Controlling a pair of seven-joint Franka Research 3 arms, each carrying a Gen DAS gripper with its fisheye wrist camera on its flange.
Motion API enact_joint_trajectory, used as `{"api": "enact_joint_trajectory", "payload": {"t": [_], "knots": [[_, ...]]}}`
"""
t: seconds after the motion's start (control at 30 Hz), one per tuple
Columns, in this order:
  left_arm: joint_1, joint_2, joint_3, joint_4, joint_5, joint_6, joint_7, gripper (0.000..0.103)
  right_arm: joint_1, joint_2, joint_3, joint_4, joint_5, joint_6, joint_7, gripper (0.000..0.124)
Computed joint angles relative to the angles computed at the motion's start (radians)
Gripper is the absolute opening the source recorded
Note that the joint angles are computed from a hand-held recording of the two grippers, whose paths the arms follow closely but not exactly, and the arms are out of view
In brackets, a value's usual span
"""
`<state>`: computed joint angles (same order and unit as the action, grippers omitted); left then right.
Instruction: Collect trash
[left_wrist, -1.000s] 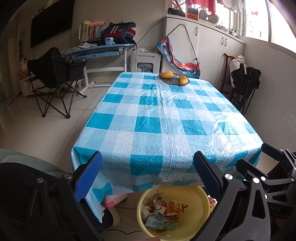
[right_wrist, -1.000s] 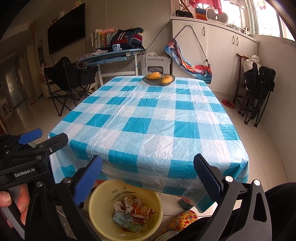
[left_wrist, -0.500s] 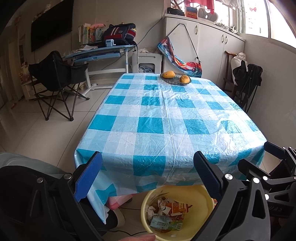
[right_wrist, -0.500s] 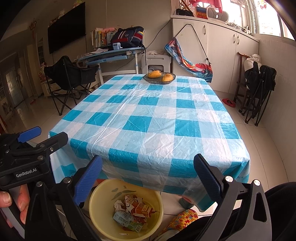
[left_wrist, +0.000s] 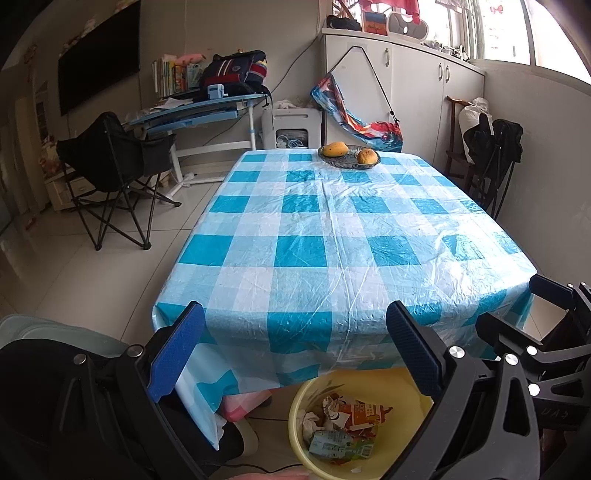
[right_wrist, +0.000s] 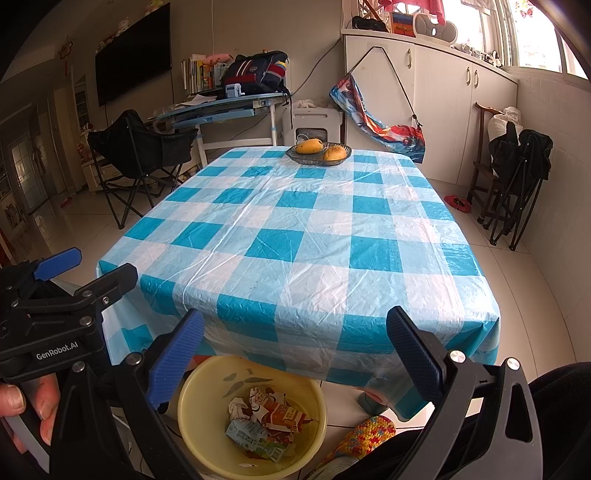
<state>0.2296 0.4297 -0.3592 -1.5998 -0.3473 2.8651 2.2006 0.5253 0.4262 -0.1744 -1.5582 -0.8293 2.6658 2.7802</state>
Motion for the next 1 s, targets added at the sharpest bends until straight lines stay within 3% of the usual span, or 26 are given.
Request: {"api": "enact_joint_trajectory", "payload": {"t": [1.0], "knots": [[0.005, -0.01, -0.01, -0.011, -0.029, -0.001, 0.035, 0.095, 0.002, 0.001, 0.0, 0.001, 0.004, -0.001, -0.003, 0.095]]}}
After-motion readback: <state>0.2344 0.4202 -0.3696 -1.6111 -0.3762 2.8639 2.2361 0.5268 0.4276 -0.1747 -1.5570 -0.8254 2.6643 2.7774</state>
